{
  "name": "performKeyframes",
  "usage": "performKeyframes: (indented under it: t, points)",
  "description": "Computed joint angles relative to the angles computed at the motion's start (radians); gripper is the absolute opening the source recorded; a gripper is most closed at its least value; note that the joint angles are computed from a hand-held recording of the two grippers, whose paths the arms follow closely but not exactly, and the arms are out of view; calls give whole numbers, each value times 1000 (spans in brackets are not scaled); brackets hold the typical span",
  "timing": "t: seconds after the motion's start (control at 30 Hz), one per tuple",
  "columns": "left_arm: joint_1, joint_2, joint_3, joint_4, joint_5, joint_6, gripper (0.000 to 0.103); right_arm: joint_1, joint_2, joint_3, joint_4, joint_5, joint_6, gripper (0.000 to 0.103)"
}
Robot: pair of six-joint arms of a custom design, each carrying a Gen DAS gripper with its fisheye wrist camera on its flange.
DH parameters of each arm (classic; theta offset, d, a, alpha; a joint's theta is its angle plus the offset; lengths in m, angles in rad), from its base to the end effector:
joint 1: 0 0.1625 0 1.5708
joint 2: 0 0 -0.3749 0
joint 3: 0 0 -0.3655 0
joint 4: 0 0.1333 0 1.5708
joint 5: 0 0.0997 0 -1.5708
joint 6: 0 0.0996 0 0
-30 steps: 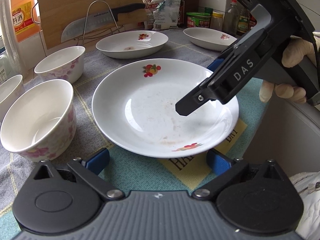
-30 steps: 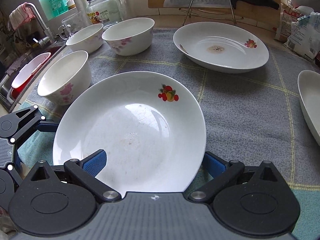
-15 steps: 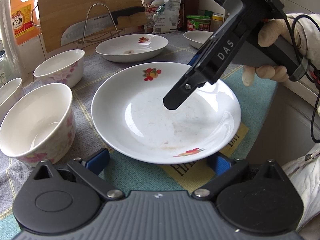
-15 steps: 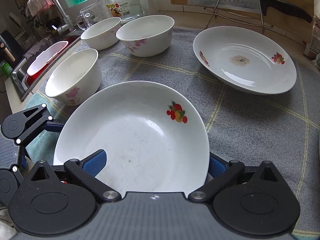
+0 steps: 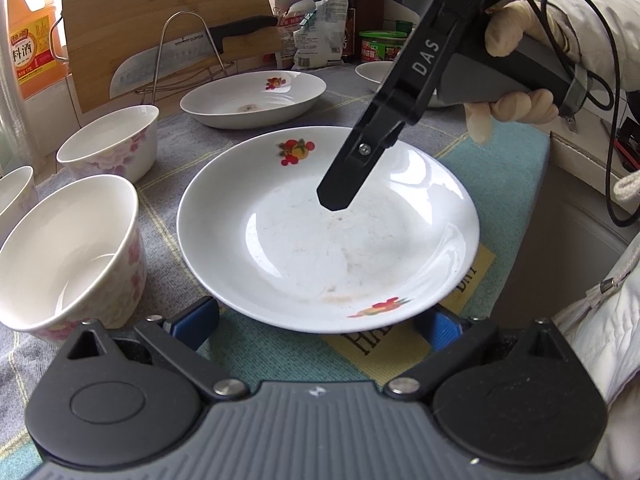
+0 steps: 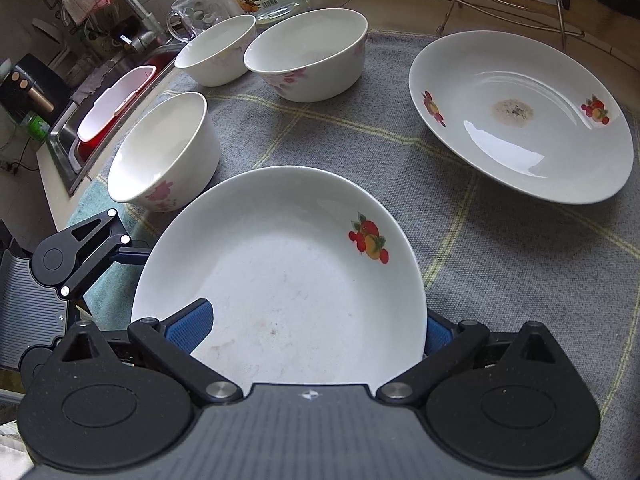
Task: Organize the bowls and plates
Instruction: 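Carry the plate with the right tool toward the other white plate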
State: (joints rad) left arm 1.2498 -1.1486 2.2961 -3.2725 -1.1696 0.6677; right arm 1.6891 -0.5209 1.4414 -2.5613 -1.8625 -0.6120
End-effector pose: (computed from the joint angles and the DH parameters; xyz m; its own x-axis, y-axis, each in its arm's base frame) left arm 0.0256 -0.4688 0.1457 -0.5708 0.5746 -0.5866 0.7917 0.5745 -0.2076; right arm 0.1809 -0.6357 -0.0300 -0.7127 -0.6453 0.2750 -0.6441 0.7573 0.1076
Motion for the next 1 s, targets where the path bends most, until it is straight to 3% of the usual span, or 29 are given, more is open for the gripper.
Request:
performKeyframes:
  t: [0.43,1.0]
  points:
    - [-2,5,1,-18,0,39,102,-3,15,-83,144,9,62,103]
    - [16,-11,-14,39,-51,44,95,0,28,-127,213,4,44,103]
